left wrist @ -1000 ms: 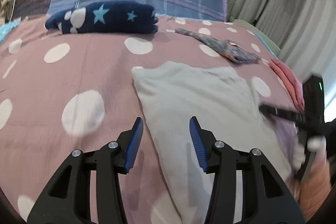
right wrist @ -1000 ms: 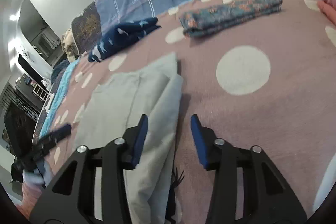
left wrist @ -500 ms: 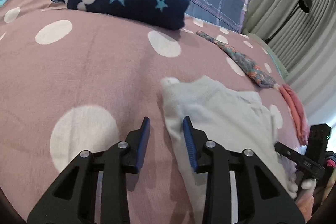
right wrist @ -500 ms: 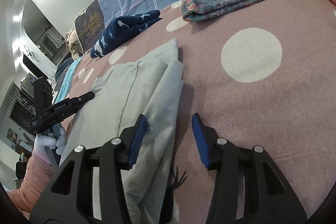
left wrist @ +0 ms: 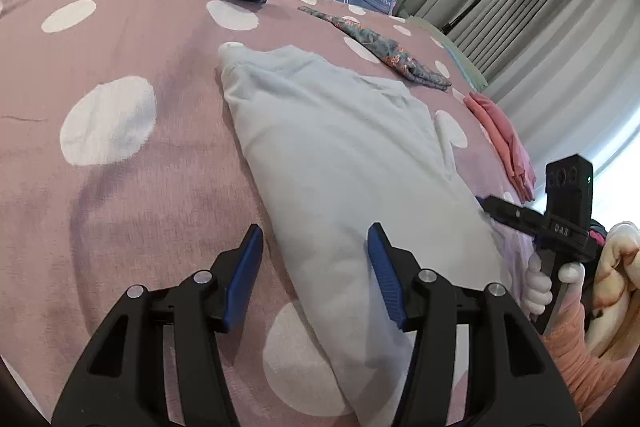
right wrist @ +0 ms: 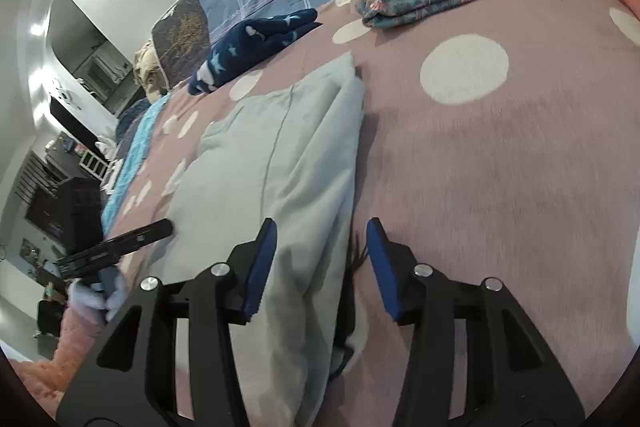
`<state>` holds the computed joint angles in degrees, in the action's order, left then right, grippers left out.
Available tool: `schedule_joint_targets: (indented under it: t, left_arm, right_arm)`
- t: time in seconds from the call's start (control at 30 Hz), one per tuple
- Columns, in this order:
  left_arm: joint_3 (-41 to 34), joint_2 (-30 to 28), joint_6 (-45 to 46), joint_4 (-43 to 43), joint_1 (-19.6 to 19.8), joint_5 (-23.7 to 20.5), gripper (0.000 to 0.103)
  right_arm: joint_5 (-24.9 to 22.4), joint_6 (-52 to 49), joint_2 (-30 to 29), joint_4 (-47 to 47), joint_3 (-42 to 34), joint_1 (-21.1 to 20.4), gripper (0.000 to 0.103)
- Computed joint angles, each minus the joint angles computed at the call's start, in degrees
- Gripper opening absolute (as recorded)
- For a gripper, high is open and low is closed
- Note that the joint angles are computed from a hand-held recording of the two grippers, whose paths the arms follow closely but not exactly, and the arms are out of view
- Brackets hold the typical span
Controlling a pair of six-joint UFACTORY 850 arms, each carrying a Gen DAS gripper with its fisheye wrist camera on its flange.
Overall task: Fold small clothes
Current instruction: 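Slide both tools under the folded grey shirt's edges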
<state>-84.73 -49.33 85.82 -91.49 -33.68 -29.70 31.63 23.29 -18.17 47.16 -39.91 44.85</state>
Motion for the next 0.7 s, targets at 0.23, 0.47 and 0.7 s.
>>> schedule_joint_targets:
  t: [0.23, 0.47, 0.7]
  left_arm:
    - [-4.31, -2.69, -4.57, 3.94, -0.11, -2.63, 0.066]
    - [-8.05, -4.95, -4.53, 5.42, -0.86, -3.21, 0.083]
    - [-8.8, -5.47, -1.77, 5.83, -1.72, -3.53, 0.101]
  right_arm:
    - [-0.07, 14.9, -1.83, -15.88, 0.34, -2.8, 0.051]
    - [-0.65, 21.87, -4.79, -27.96, -3.18, -7.69, 0.051]
    - [-2.04, 23.57, -6.36, -34.1, -5.35, -10.22, 0.052]
